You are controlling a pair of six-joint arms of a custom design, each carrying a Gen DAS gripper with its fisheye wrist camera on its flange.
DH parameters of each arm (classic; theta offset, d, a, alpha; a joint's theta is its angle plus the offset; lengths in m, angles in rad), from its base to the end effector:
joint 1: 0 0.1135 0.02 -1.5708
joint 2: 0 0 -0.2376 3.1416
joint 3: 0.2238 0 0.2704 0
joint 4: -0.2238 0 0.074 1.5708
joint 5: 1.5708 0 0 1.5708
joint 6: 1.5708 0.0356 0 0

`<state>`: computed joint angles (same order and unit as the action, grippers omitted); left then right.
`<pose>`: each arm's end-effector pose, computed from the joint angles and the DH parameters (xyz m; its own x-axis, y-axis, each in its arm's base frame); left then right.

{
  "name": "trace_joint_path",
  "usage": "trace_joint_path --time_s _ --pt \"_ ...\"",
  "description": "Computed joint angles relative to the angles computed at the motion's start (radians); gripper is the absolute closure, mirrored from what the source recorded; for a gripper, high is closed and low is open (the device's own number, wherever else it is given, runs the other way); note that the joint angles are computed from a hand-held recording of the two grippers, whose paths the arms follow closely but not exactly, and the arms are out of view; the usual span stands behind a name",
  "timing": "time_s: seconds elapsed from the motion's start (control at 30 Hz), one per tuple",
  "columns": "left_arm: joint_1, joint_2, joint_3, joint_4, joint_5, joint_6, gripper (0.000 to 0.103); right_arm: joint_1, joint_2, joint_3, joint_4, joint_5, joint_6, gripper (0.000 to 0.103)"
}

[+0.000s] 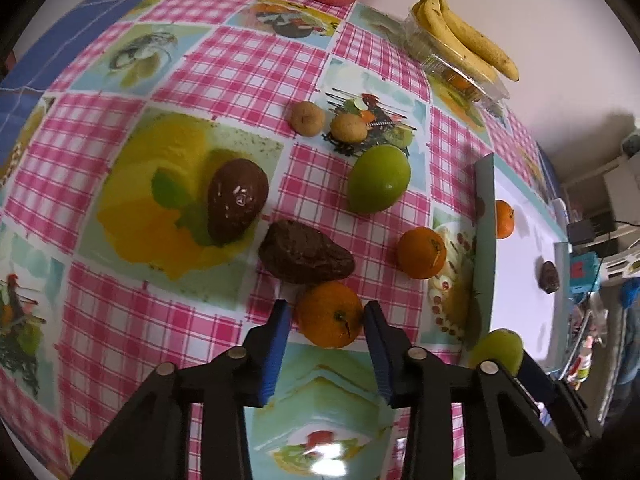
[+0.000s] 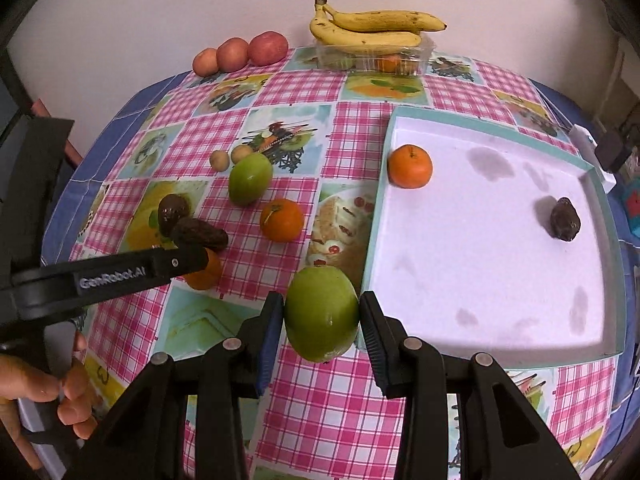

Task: Organize fruits
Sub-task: 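Grasp a green pear with the right tool while the left tool grasps another mandarin, then carry the green pear and mandarin over the white tray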

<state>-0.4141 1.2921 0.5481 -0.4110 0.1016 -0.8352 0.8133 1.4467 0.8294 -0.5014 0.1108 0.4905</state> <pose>0.2123 -0.0972 0.1074 -0.8866 -0.4160 -0.2022 -0.3271 0.8730 -0.3617 0.2008 0.2066 0.1472 -0.8697 -0.2383 -0.4322 -0.3165 0.9412 0.1180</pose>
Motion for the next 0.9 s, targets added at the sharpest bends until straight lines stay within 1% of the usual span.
trace_joint_path --time_s 0.07,0.23,0.4,0.57,0.73,0.9 --pt "-0.003 0.002 0.000 0.006 0.004 0.000 0.067 -0.004 -0.002 -0.003 0.002 -0.003 -0.001 0.062" --pt "-0.004 -0.004 -0.002 0.006 0.006 -0.005 0.069 -0.002 0.002 -0.003 0.002 -0.004 -0.001 0.062" --pt "-0.011 -0.076 -0.014 -0.009 -0.017 -0.011 0.069 -0.004 -0.008 -0.010 0.008 -0.004 0.003 0.062" --pt "-0.052 -0.140 -0.004 -0.024 -0.047 -0.004 0.069 -0.030 -0.055 -0.031 0.016 -0.013 0.015 0.062" --pt "-0.138 -0.109 0.046 -0.016 -0.085 0.008 0.069 -0.103 -0.141 -0.072 0.003 -0.003 0.020 0.062" --pt "-0.263 -0.016 0.129 0.013 -0.130 0.037 0.069 -0.237 -0.216 -0.112 -0.052 0.030 0.023 0.062"
